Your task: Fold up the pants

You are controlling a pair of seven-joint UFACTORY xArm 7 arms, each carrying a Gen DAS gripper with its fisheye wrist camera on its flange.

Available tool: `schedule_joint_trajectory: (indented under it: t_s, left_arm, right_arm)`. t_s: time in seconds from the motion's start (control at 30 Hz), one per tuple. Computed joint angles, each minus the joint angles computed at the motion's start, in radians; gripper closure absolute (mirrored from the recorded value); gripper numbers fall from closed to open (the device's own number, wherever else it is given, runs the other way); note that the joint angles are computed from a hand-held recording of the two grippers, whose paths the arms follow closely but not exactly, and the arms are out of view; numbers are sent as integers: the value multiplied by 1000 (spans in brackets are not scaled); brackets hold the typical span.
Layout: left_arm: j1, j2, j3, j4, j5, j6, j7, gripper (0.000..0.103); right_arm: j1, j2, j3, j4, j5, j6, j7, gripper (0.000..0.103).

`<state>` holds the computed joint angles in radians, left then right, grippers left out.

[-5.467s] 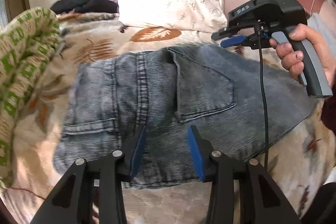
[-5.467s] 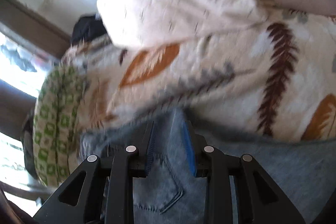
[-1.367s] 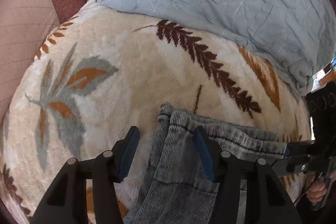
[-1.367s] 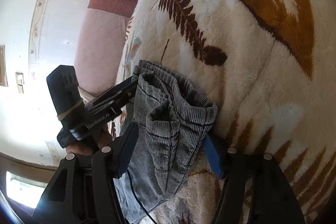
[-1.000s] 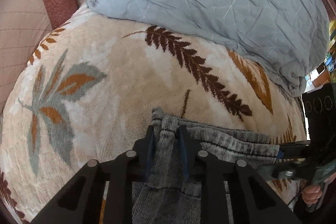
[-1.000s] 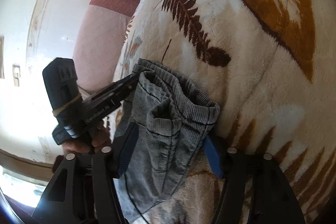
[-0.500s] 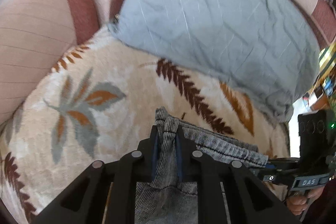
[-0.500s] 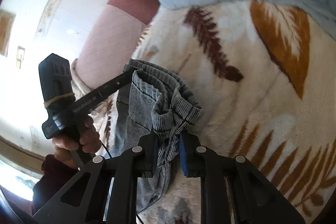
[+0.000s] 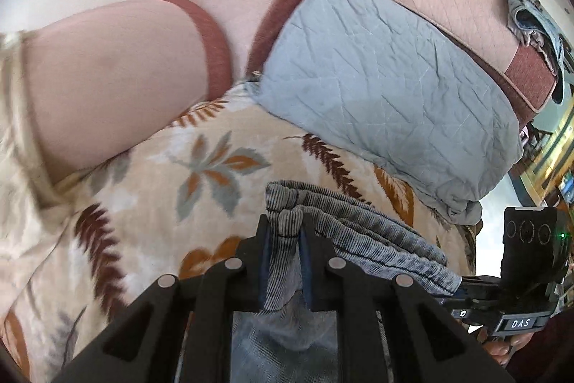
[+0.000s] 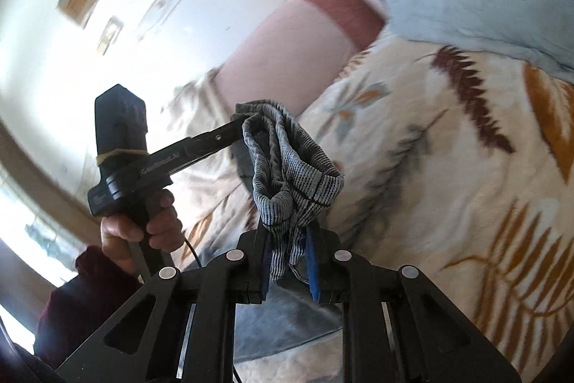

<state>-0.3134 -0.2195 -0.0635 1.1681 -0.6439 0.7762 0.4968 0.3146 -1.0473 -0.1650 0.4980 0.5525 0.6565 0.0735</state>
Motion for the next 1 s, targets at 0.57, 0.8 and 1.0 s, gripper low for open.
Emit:
schedule_joint_trajectory:
  t_s: [0.57,0.8,1.0]
  left_arm:
    - [119,-311,93,-422,148,-17,-141,80]
    - [201,-408,120,-481,270,23,-283,80]
    - [170,-501,121,-510,265,46,-338,79]
  right_arm:
    - [213,131,169,-9,9,60,-17,84]
    - [292,195,69,22,169,159,-126,50]
    - [208,181,50,37,260,189,-178,50]
